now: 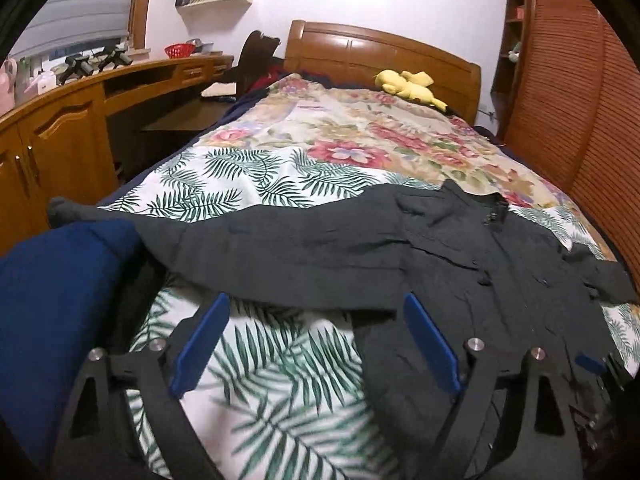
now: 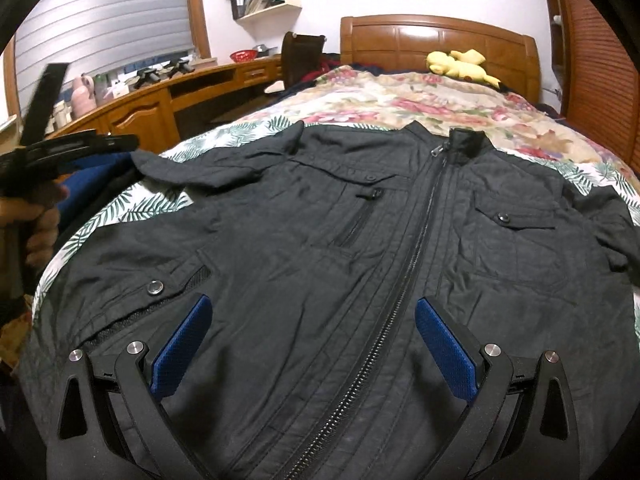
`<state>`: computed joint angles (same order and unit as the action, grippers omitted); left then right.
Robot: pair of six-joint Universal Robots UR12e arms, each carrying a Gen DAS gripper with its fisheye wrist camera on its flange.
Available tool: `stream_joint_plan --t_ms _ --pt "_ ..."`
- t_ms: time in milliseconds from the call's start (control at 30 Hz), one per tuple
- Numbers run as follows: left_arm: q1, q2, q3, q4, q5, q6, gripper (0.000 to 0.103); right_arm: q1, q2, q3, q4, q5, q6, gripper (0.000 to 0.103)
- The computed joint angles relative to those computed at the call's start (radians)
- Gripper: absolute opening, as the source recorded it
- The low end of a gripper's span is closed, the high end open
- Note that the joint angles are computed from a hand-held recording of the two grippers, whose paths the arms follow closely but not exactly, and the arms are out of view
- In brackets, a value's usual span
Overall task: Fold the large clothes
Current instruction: 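Move the left tool to the jacket sleeve cuff and close on it, then carry the gripped sleeve with the left tool across the jacket body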
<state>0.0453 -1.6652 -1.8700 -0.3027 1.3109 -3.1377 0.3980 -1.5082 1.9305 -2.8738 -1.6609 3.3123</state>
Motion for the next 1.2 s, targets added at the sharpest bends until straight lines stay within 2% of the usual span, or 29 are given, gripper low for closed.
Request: stream_joint_plan --t_ms 133,233,367,567,633,667,733,767,800,833,900,1033,1200 --pt "0.012 -0.039 0.036 -0.055 -0.006 -0.062 0.086 -0.002 0.002 0.0 -0.002 0.004 0.005 0.103" --pt "0.019 -0.059 0.047 -0.085 0.019 -0.119 0.086 -0.002 0.002 0.0 -0.004 0.004 0.003 0.103" --pt "0.029 -0.082 0.059 -0.123 0.023 -0.137 0.086 -0.005 0.001 0.001 -0.001 0.01 0.004 0.103" --pt "0.049 -0.103 0.073 -0.127 -0.041 -0.209 0.082 -0.007 0.0 0.001 0.001 0.013 0.005 0.103" --pt "0.048 -0.109 0.078 -0.114 -0.053 -0.207 0.067 -0.008 -0.001 0.002 0.0 0.014 0.008 0.103" --pt "0.046 -0.113 0.084 -0.118 -0.052 -0.209 0.063 -0.008 -0.001 0.003 -0.001 0.015 0.008 0.103" --pt "0.044 -0.121 0.099 -0.148 -0.056 -0.213 0.045 -0.007 0.0 0.001 -0.003 0.014 0.008 0.103" --pt "0.043 -0.125 0.105 -0.154 -0.05 -0.216 0.04 -0.008 0.001 0.002 -0.004 0.015 0.007 0.103" --pt "0.04 -0.13 0.109 -0.153 -0.037 -0.219 0.03 -0.007 0.001 0.001 -0.004 0.014 0.008 0.103" --pt "0.036 -0.134 0.113 -0.154 -0.018 -0.222 0.016 -0.006 0.001 0.001 -0.003 0.013 0.008 0.103" --pt "0.029 -0.137 0.12 -0.153 0.002 -0.214 0.002 -0.007 0.001 0.001 -0.004 0.013 0.008 0.103" --pt "0.004 -0.128 0.126 -0.119 0.072 -0.173 0.0 -0.004 0.002 0.003 -0.018 0.007 0.012 0.103" --pt "-0.028 -0.11 0.161 -0.101 0.07 -0.115 0.0 -0.005 -0.002 0.007 -0.027 0.0 0.022 0.103"
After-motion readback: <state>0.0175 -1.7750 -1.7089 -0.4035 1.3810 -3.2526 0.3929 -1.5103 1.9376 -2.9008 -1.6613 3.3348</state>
